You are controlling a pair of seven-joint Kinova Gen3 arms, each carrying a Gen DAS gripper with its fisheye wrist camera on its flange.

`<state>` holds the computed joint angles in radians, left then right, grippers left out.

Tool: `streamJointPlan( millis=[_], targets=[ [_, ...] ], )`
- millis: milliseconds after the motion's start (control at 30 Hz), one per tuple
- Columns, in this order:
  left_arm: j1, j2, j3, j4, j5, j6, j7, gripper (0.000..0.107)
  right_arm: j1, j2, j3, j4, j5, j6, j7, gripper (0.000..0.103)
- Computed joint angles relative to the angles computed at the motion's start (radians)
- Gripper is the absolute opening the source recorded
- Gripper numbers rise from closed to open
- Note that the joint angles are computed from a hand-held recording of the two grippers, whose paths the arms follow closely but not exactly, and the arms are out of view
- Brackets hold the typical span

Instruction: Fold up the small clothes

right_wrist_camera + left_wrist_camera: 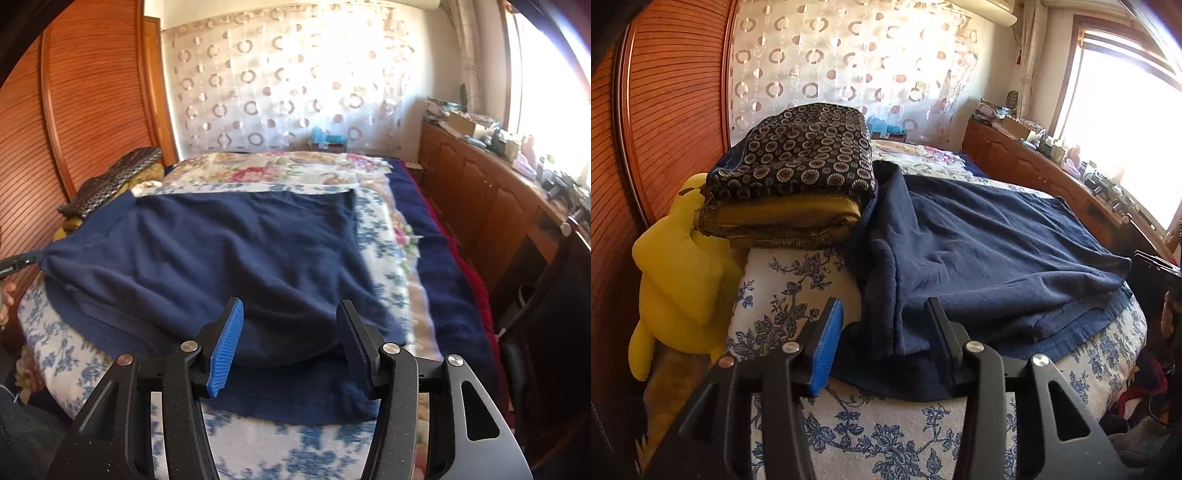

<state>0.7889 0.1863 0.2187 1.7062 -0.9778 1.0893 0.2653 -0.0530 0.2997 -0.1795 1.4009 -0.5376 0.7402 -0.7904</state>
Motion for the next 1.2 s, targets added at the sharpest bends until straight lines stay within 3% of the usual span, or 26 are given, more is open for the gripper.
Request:
streamJointPlan(
  millis=[567, 933, 1100, 1200],
  targets=[
    [0.004, 0.037, -0.025, -0.013, 0.062, 0.000, -0.033, 0.047, -0.092, 0.056, -0.045, 0.023, 0.020, -0.010, -0.007, 0.056],
    [-0.005, 0.038, -0.033, 0.007, 0.082, -0.027, -0.028, 0.047, -0.173, 0.079, -0.017, 0.014, 0.157, 0.010, -0.103, 0.056],
    [0.005, 0.034, -0.032, 0.013, 0.069, -0.018, -0.005, 0.047, -0.192, 0.069, -0.020, 0.038, 0.203, -0.022, -0.112, 0.065],
    [0.029, 0.021, -0.027, 0.017, 0.019, 0.015, 0.045, 0.047, -0.208, 0.060, -0.016, 0.065, 0.231, -0.062, -0.131, 0.083]
  ],
)
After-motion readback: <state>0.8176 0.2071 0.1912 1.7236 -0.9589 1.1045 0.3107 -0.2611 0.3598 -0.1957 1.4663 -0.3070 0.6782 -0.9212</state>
